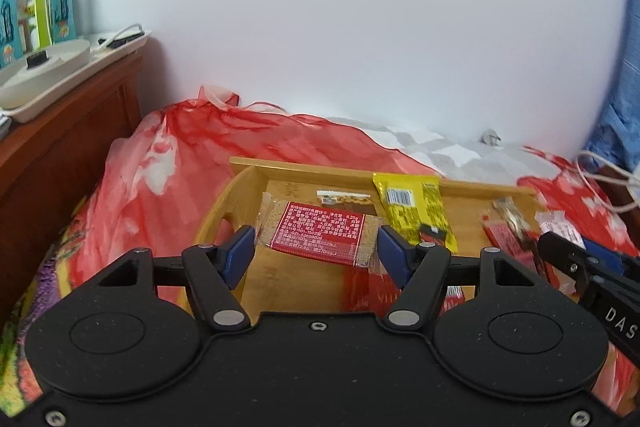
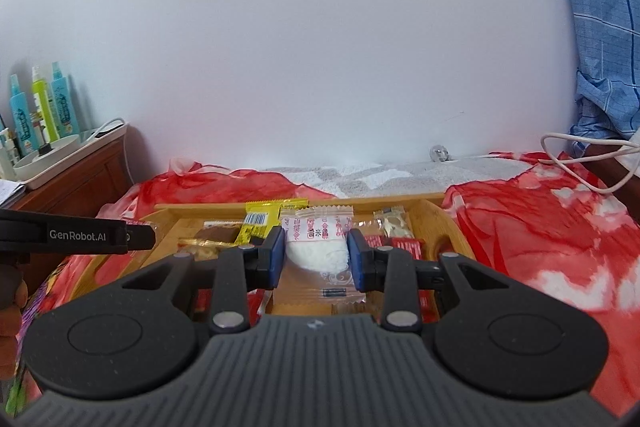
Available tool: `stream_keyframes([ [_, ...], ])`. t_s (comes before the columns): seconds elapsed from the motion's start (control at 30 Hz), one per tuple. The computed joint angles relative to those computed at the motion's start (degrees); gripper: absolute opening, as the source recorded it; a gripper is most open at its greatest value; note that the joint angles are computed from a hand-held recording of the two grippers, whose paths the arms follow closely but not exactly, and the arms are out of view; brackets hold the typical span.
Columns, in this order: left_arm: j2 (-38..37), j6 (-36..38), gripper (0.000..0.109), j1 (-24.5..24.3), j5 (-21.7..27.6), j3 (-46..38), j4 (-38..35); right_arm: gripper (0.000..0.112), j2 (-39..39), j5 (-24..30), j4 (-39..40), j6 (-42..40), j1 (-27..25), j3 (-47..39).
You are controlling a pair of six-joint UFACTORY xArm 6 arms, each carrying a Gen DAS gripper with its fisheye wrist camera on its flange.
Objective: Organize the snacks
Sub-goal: 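Carry the wafer packet with the left gripper while the right gripper carries the candy packet over the tray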
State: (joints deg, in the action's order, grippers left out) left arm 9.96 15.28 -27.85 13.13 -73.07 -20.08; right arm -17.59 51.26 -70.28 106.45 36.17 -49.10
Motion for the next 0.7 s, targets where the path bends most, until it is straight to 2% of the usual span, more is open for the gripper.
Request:
stream_keyframes([
  [0.23,6.34,-9.5,0.065,0.7,1.4,-6.9,8.89,0.038,3.73,-6.38,1.88,-2.29,-6.24,-1.97],
  [0.4,9.78,-12.91,0.065,0.98,2.76,-11.02,12.72,0.038,6.07,-9.37,4.44,-3.58,-9.13,-3.18],
  [0.7,13.53,-12.52,0.065,0.79,4.23,-15.55,12.88,0.038,9.72,-12.28,5.87,-4.38,-11.62,-5.27],
])
